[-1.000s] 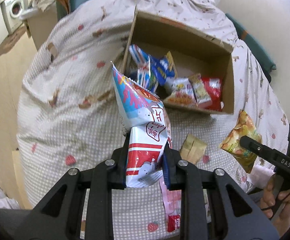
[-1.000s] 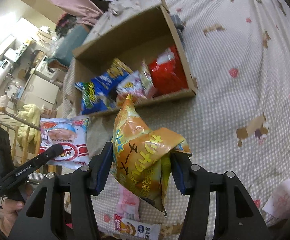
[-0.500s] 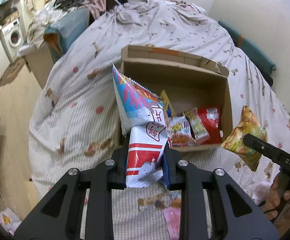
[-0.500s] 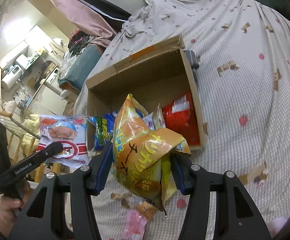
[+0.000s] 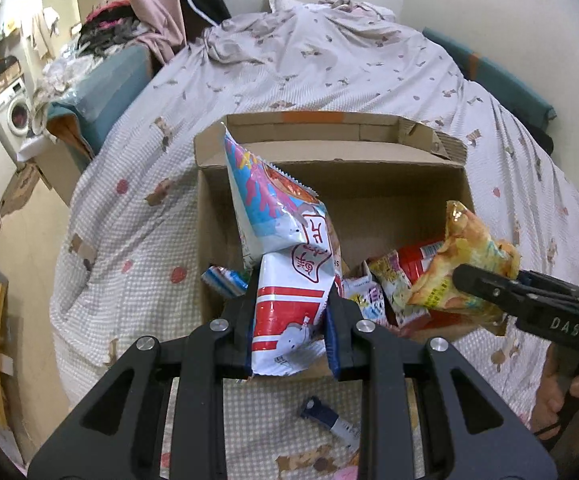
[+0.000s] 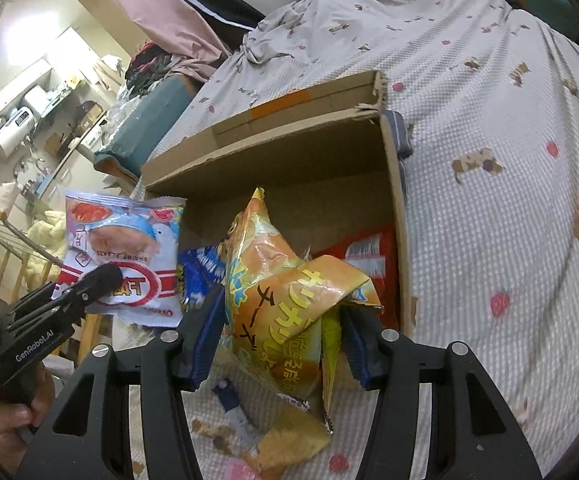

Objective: Organize snacks
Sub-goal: 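Carry both bags into the box and open both tools to release them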

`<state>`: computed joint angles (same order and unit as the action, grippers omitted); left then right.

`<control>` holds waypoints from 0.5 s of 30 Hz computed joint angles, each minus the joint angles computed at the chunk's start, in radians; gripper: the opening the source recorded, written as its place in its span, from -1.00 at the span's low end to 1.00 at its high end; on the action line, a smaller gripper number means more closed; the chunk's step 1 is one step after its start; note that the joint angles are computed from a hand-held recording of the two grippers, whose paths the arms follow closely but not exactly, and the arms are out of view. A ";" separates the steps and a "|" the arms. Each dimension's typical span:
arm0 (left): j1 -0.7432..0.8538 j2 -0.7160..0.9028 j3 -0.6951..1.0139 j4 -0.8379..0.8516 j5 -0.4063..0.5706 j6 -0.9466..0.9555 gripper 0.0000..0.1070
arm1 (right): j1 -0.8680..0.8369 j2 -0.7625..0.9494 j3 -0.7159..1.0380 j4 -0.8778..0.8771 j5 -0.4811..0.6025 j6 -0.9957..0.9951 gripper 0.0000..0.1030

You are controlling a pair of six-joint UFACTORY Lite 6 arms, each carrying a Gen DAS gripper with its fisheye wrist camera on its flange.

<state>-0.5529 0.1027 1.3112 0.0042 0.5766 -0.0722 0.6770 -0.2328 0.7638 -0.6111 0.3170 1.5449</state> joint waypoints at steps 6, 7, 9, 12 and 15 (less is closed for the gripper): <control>0.003 0.138 0.117 -0.082 -0.010 0.050 -0.58 | -0.077 0.163 0.131 0.010 -0.019 -0.123 0.09; 0.001 0.167 0.143 -0.081 -0.008 0.046 -0.58 | -0.087 0.179 0.139 0.008 -0.029 -0.130 0.09; -0.004 0.205 0.178 -0.073 -0.006 0.036 -0.58 | -0.116 0.209 0.149 0.032 -0.058 -0.161 0.09; -0.010 0.252 0.222 -0.057 -0.004 0.026 -0.58 | -0.139 0.235 0.150 0.061 -0.082 -0.189 0.09; -0.012 0.303 0.268 -0.067 0.013 0.032 -0.57 | -0.159 0.252 0.152 0.115 -0.097 -0.248 0.09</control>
<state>-0.5645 0.4057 1.5787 -0.0624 0.5894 -0.0403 0.5184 0.0193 0.9153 -0.4964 0.2196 1.2968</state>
